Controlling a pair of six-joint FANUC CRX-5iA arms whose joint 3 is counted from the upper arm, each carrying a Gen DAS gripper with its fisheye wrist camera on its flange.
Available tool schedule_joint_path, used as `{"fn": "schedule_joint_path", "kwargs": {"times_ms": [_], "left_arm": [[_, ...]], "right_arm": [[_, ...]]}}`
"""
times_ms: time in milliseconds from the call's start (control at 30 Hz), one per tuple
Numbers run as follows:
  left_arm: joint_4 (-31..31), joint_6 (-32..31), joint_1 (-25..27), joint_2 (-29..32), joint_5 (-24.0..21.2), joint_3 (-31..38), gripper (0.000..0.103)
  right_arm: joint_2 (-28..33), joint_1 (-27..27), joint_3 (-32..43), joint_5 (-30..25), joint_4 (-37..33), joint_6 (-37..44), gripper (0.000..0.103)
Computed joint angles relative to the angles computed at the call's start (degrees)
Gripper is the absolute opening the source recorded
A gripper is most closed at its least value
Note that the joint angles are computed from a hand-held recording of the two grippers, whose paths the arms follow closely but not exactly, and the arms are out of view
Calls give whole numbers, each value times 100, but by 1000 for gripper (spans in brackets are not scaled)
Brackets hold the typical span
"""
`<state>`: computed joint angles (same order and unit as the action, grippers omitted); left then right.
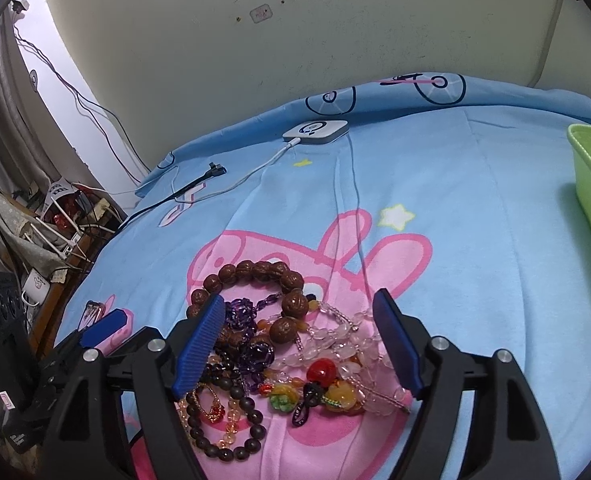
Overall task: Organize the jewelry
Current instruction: 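Move both tools over the jewelry pile on the bed, then grasp the brown wooden bead bracelet with the right tool and lift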
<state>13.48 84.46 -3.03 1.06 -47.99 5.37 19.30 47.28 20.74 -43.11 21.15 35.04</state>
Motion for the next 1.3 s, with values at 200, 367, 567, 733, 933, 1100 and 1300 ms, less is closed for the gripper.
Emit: {"fn": "schedule_joint_path", "kwargs": {"times_ms": [200, 367, 567, 733, 933, 1100, 1300], "left_arm": [[2, 4, -1, 7, -6, 8, 97], [9, 8, 1, 9, -10, 9, 97], [10, 0, 3, 8, -10, 7, 97], [6, 13, 0, 8, -15, 10, 97], [20, -9, 10, 9, -15, 5, 97], [12, 1, 9, 12, -23, 12, 97], [54, 23, 35, 28, -45, -10, 97]], "right_arm": [[16, 0, -7, 28, 24, -53, 58], [31, -5, 13, 0, -7, -52, 58], [31, -21, 33, -8, -74, 17, 58], [45, -10, 77, -52, -148, 137, 58], [77, 12, 178, -163, -285, 299, 58], [78, 20, 185, -169, -278, 300, 58], [42, 13, 156, -141, -246, 291, 58]]}}
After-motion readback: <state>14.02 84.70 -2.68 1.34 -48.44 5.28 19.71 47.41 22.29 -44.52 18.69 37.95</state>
